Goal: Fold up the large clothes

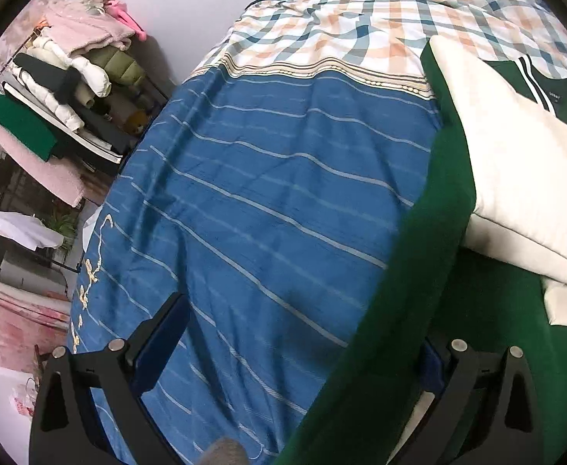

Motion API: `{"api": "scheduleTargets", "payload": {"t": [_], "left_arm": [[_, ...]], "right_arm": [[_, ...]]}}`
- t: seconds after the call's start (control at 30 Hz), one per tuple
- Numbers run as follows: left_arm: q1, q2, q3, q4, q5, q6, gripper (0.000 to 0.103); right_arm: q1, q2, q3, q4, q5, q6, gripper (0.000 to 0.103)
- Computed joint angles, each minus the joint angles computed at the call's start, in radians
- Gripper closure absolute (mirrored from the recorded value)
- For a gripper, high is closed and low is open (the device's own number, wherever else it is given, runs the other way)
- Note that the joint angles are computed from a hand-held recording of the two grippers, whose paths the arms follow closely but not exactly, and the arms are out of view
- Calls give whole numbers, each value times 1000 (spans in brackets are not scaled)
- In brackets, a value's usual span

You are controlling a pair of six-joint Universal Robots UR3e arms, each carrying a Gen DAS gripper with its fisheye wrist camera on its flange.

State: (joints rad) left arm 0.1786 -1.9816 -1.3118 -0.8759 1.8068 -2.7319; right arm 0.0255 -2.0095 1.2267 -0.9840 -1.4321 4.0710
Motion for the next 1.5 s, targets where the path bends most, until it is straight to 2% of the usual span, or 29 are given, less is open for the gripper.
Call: {"api": "scheduleTargets", "payload": {"t": [0.1, 0.13, 0.23, 0.3, 0.37, 0.47, 0.53, 0.6, 0.7, 0.8, 0.9, 0.93, 1.0, 1.03, 1.1, 1.13, 1.23, 1.3, 1.33, 1.4, 1.43, 1.5], "left_arm": [[-3, -59, 147, -193, -40, -25, 0], [1, -56, 162, -215, -64, -13, 0], [-6, -41, 160, -174, -114, 45, 0], [-55, -120, 188, -90, -48, 113, 0], [-91, -259, 250, -3, 39, 145, 0], [-48, -426, 444, -86, 38, 78, 0], [21, -485, 602, -259, -52, -7, 0], [54, -482, 654, -348, -89, -35, 0], [98, -371, 564, -356, -131, -24, 0], [119, -324, 572, -385, -156, -36, 0], [103, -342, 649, -394, -190, -23, 0], [84, -359, 664, -376, -183, -17, 0], [33, -411, 674, -306, -147, -7, 0], [26, -449, 715, -313, -137, 2, 0], [-3, -554, 798, -336, -80, 19, 0], [-13, -578, 795, -323, -64, 31, 0], [-19, -539, 687, -229, -57, 45, 0], [-16, -495, 620, -193, -54, 49, 0], [-13, -475, 602, -193, -54, 45, 0], [-15, -419, 542, -182, -54, 35, 0], [-15, -392, 520, -181, -54, 29, 0], [-13, -328, 469, -181, -73, 9, 0]], "right_arm": [[169, 155, -8, -245, 94, 89, 66], [203, 208, -1, -316, 107, 107, 66], [248, 311, 10, -420, 151, 136, 66], [328, 361, 9, -483, 129, 214, 66], [354, 383, 34, -499, 104, 231, 66], [359, 382, 74, -507, 102, 259, 66], [392, 414, 69, -542, 82, 296, 66], [376, 352, 93, -469, 62, 276, 66], [347, 276, 158, -444, 71, 262, 66], [349, 254, 216, -505, 74, 312, 66], [269, 94, 333, -518, 74, 306, 66], [228, 20, 374, -508, 77, 294, 66], [141, -107, 435, -499, 59, 295, 54], [106, -142, 442, -485, 44, 290, 47], [20, -219, 450, -444, -16, 245, 46], [27, -200, 443, -458, -43, 248, 46], [-29, -155, 431, -421, -116, 145, 46], [-105, -159, 501, -448, -66, 54, 47], [-148, -172, 549, -477, -12, 6, 55], [-143, -122, 552, -481, -23, -48, 72], [-110, -85, 516, -471, -62, -54, 90], [-55, -44, 425, -443, -149, -47, 92]]}}
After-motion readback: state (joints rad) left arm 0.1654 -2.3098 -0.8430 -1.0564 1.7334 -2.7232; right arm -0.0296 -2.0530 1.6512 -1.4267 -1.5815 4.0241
